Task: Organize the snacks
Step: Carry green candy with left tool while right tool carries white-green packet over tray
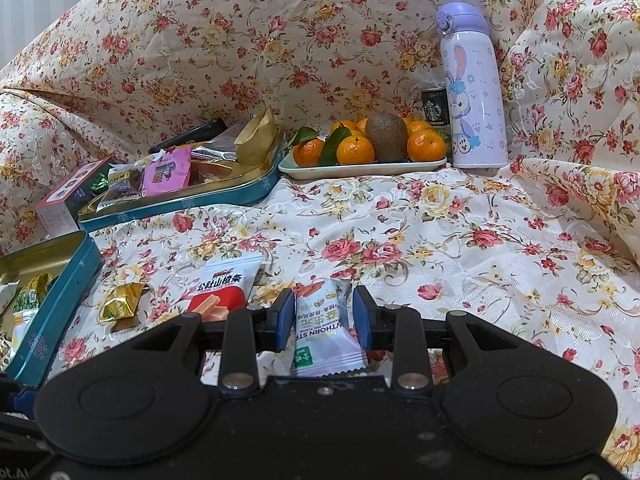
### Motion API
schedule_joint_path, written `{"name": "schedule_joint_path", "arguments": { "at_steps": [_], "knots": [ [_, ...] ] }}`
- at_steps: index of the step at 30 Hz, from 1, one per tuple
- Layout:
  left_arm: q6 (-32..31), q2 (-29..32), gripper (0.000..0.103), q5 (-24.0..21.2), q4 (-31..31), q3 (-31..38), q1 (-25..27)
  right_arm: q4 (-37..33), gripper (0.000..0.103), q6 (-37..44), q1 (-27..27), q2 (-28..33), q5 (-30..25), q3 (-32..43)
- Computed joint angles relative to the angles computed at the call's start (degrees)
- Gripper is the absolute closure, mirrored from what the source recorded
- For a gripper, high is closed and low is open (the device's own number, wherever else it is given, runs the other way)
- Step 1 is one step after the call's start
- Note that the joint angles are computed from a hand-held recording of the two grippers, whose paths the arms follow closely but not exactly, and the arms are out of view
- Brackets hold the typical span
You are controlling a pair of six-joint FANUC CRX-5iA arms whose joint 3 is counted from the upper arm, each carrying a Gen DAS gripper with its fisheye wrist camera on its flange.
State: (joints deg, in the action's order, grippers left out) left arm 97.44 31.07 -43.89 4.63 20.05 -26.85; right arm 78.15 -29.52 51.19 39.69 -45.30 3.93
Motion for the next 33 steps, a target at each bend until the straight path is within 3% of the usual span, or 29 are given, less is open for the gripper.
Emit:
{"name": "schedule_joint_path", "arguments": {
  "at_steps": [6, 13, 19, 24, 33],
  "knots": [
    [2.1, 0.1, 0.056, -0.3, -5.4, 1.2, -1.7, -0.1, 0.071, 0.1, 0.0, 0.0, -0.1, 0.1],
    [0.0, -0.8, 0.057, 2.5, -2.7, -1.4, -0.9, -0.7, 0.072, 0.9, 0.2, 0.2, -0.6, 0.5],
    [0.9, -1.1, 0.078, 2.4, -2.9, -1.7, -0.3, -4.0, 0.078, 5.0, 1.3, 1.6, -3.9, 3.2],
    [-1.1, -1.7, 0.079, 4.0, 0.5, -3.7, 0.6, -10.1, 0.079, 11.9, 3.6, 4.3, -10.4, 8.8],
    [-3.9, -3.6, 0.080, 5.3, 4.0, -6.3, 1.5, -9.5, 0.080, -1.4, 6.7, -0.4, -13.1, 3.6]
  ]
}}
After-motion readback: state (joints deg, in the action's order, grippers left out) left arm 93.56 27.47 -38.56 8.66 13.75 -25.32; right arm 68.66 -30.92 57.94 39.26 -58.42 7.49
